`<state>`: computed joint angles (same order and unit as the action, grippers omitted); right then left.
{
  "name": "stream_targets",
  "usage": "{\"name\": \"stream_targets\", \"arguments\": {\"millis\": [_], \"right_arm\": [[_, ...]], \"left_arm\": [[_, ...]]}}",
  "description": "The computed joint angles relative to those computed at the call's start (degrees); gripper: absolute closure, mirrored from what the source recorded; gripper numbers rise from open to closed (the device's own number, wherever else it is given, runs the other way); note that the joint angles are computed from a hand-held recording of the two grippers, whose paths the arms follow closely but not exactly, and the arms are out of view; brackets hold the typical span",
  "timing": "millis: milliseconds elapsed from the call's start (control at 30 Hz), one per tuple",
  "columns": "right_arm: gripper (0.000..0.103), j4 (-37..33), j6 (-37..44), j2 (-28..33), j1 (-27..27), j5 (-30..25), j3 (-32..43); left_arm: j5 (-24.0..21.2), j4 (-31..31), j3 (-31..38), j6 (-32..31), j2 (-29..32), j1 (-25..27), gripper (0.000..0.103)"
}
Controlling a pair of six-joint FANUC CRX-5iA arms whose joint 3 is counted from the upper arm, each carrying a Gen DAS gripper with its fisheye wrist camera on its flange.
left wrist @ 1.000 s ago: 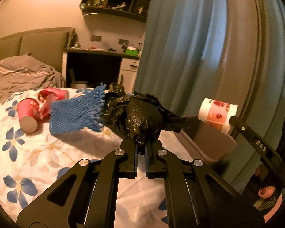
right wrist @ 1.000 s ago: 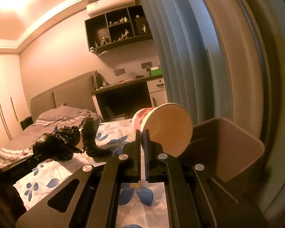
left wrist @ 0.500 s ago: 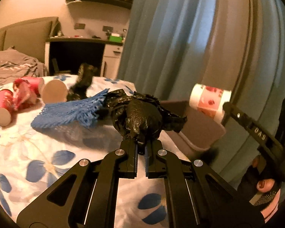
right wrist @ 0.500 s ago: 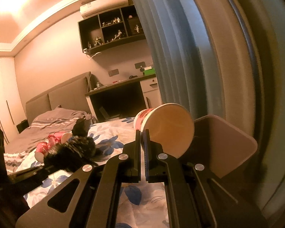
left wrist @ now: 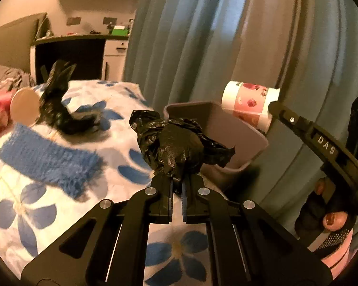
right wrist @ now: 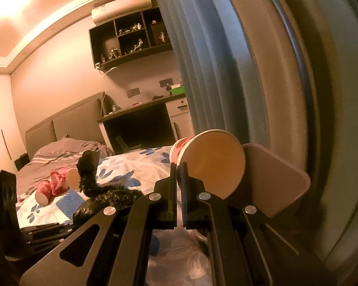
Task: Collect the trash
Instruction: 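Carry the black bag and white cup over the brown wastebasket with both tools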
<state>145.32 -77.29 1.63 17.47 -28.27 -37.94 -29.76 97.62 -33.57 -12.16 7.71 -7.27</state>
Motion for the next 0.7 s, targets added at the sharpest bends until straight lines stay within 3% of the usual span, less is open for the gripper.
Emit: {"name": "stream_targets", "arguments": {"millis": [500, 700], "right_arm": [[0.099, -7.3, 5.5, -0.2, -0.9, -3.1, -2.1], [0.099, -8.7, 6.5, -0.1, -1.6, -3.4, -2.3]], "left_arm": [[4.3, 7.6, 9.4, -7.0, 6.5, -9.3, 0.099], [3.8, 4.3, 12.4, -5.0, 9.8, -10.5, 0.099]]}}
